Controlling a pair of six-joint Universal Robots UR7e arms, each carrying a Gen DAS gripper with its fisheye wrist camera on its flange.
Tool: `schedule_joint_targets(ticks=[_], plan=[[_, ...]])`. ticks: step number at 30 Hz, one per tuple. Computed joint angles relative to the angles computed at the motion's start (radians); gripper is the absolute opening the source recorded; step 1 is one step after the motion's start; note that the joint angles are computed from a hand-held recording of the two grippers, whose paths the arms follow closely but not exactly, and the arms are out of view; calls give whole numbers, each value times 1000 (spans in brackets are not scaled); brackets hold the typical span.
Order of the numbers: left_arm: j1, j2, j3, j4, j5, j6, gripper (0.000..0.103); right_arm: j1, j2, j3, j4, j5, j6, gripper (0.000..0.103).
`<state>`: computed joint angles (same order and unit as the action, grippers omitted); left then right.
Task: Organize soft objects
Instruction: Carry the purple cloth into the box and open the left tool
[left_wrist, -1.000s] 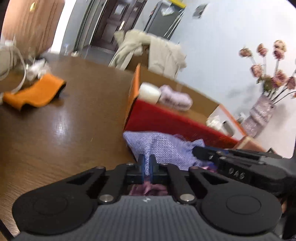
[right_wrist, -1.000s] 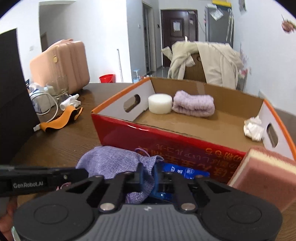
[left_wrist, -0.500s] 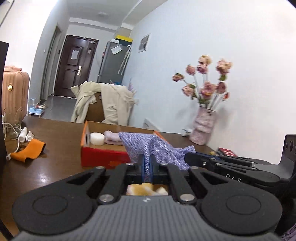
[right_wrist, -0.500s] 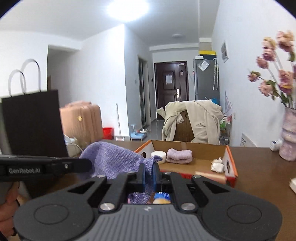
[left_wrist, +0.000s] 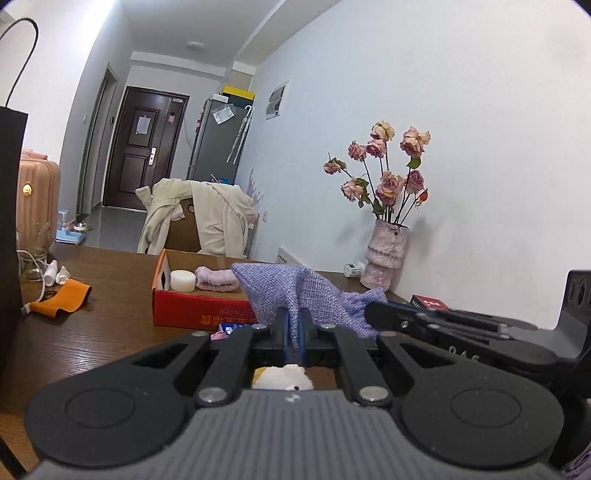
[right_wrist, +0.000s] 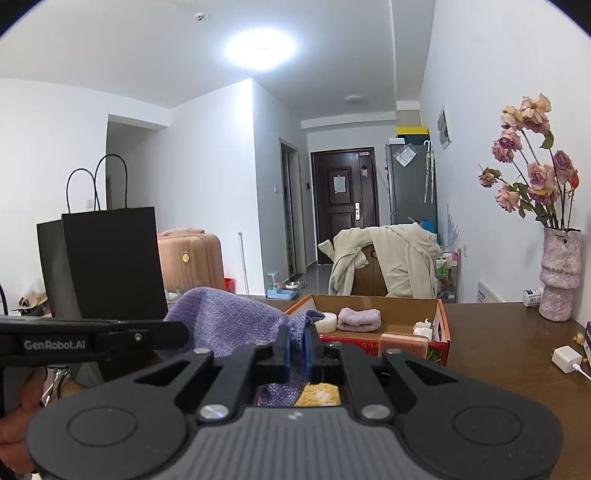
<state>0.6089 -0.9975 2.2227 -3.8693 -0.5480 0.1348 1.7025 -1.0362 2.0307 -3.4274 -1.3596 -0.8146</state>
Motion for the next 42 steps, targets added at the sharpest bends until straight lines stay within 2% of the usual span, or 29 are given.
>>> schedule_joint_targets(ticks=[5,8,11,14,16,19,21,26,28,30,32,34,35,37,40,42], plan=[[56,-12,-43,38,-55,13,6,10,39,-39,6,-29,2,7],[115,-21,-110,89,-119,31,6,20,81,-98,16,-40,5,7],[185,-18,-211,149,-192,58,6,33,135,-204,76,-24,22,7],[258,-6,-336,250,-248,57,6,50,212,-362,171,-21,45,7],[306,16,-427,308,-277,70,6,60,274,-495,276,-30,69,7],[376,67,-562,398,-299,77,6,75,396,-709,415,-73,96,7],[433,98,-650,496,-339,48,6,87,488,-854,493,-128,98,7],[534,191,-819,680,-326,-24,6,106,733,-1207,656,-290,96,7],[557,211,-842,719,-326,-21,6,109,816,-1319,707,-351,72,7],[567,226,-841,738,-289,-8,8,110,877,-1387,723,-407,40,8],[577,227,-833,758,-278,-21,13,105,905,-1429,792,-440,40,9],[579,221,-820,748,-284,-28,28,97,924,-1478,882,-441,67,13],[578,213,-805,728,-292,-23,42,93,931,-1497,912,-441,77,15],[570,204,-789,713,-288,-11,44,89,935,-1511,941,-448,108,17],[554,195,-775,713,-261,-2,45,84,914,-1467,906,-438,130,31],[538,186,-761,702,-225,7,45,85,905,-1460,898,-427,135,35]])
